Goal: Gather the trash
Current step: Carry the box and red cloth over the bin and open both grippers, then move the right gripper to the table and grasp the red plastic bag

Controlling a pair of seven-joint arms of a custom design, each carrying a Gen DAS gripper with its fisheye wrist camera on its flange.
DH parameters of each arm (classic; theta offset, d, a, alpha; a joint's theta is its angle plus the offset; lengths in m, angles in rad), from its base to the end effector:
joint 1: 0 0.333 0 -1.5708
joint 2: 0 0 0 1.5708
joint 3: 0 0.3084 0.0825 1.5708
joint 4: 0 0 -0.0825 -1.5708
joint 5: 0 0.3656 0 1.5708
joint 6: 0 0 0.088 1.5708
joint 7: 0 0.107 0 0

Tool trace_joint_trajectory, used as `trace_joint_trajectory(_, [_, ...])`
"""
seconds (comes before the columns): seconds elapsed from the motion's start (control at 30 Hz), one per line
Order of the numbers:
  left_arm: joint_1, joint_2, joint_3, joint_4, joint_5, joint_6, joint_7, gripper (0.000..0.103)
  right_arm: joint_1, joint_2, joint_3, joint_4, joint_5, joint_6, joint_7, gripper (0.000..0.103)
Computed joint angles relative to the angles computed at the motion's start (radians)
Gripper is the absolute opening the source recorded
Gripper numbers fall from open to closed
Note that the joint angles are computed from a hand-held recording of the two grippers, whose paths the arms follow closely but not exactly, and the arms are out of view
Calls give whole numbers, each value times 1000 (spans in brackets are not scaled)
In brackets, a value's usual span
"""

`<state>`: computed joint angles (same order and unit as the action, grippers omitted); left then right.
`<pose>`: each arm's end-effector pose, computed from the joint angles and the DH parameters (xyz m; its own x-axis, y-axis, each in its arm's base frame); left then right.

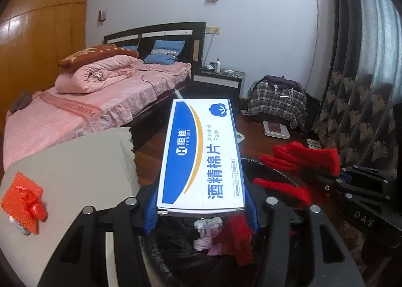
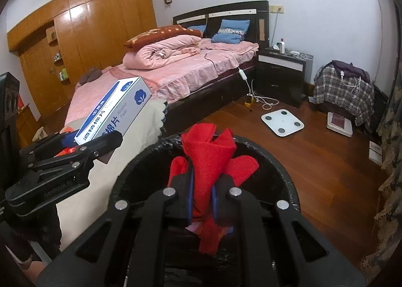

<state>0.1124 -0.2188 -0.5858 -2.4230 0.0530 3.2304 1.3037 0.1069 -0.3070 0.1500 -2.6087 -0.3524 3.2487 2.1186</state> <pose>0.4366 -0.2462 0.5022 -0.3414 -0.9379 0.0618 -0.5307 0.1381 -0.8362 0.4235 0.1498 0.4706 0.1600 -0.9778 -0.1349 -0.6078 0.0101 -0.7941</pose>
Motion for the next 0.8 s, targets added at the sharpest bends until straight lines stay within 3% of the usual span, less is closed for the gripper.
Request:
trace_joint_trajectory(0.3, [-18,55,4,33,16,0,5,54,-1,24,-19,-16,7,-2,-2,12])
trace_joint_trajectory(0.37, [-92,74,73,41,-2,-8,32,56,-6,31,-15,-14,10,-4,1,14])
trace_joint_trajectory(0.43, [-187,87,160,45,-41,-11,74,68,-14,35,-7,-12,7,-19,2,22])
trace_joint_trajectory(0.47, [-184,87,161,42,-36,-1,69,73,-20,39,-3,-8,3,-24,4,29])
trace_joint_trajectory(0.57, [-264,88,239,33,-91,14,117,78,-47,41,19,-8,-13,-37,24,49])
trace_joint_trajectory(0.63, [-218,79,201,26,-92,19,109,80,-92,36,60,-11,-35,-40,50,62])
trace_joint_trajectory(0.7, [-139,57,135,10,-81,24,88,84,-140,30,103,-13,-61,-37,79,85])
trace_joint_trajectory(0.8, [-16,9,36,-22,-71,31,57,91,-306,-7,258,-34,-110,24,143,97])
